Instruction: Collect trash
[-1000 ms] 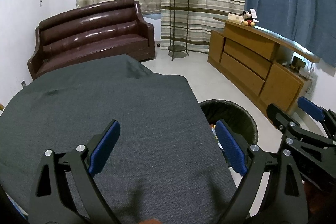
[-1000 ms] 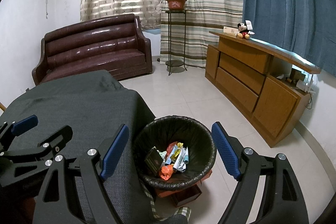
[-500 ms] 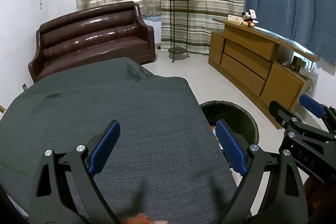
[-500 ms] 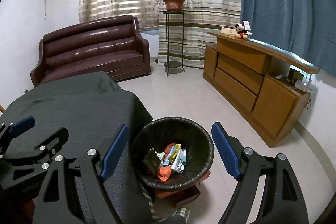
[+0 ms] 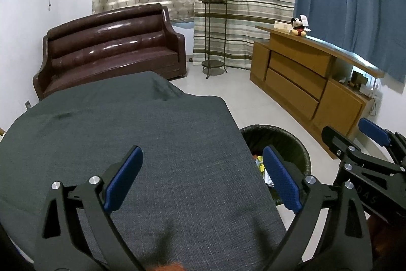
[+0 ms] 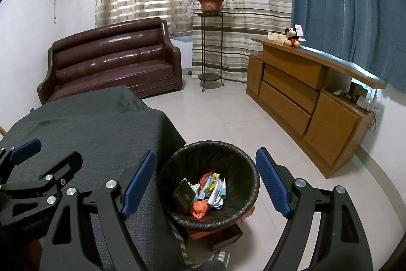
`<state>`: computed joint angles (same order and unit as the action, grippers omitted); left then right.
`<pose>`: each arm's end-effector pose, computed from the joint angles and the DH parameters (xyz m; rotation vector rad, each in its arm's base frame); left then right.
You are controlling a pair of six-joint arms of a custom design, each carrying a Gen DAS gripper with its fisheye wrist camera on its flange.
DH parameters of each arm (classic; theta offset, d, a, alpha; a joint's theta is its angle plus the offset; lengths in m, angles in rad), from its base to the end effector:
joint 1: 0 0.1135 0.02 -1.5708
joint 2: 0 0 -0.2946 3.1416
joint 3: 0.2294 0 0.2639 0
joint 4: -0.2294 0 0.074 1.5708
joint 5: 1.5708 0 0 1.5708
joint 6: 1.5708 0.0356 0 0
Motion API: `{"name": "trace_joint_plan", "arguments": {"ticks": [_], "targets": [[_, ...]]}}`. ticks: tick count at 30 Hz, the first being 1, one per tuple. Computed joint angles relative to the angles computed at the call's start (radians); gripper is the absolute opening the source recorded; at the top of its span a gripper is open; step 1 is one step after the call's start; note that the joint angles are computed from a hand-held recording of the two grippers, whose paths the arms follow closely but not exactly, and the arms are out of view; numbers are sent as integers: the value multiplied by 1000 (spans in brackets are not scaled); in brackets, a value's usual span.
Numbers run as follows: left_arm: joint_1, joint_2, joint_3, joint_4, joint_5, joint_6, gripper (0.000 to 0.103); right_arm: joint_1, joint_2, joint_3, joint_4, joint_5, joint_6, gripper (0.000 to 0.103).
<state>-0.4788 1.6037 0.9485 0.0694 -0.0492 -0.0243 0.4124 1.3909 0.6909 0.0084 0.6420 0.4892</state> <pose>0.3215 -0.1649 0.2384 0.4600 2.1160 -0.2376 0.2664 0.0933 0.2183 0.4064 2.0736 -0.1971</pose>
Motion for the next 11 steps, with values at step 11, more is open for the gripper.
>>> {"name": "trace_joint_plan", "arguments": {"ticks": [11], "targets": [[5, 17, 22, -29, -11, -32, 93, -1, -1, 0, -2, -1, -1, 79]]}}
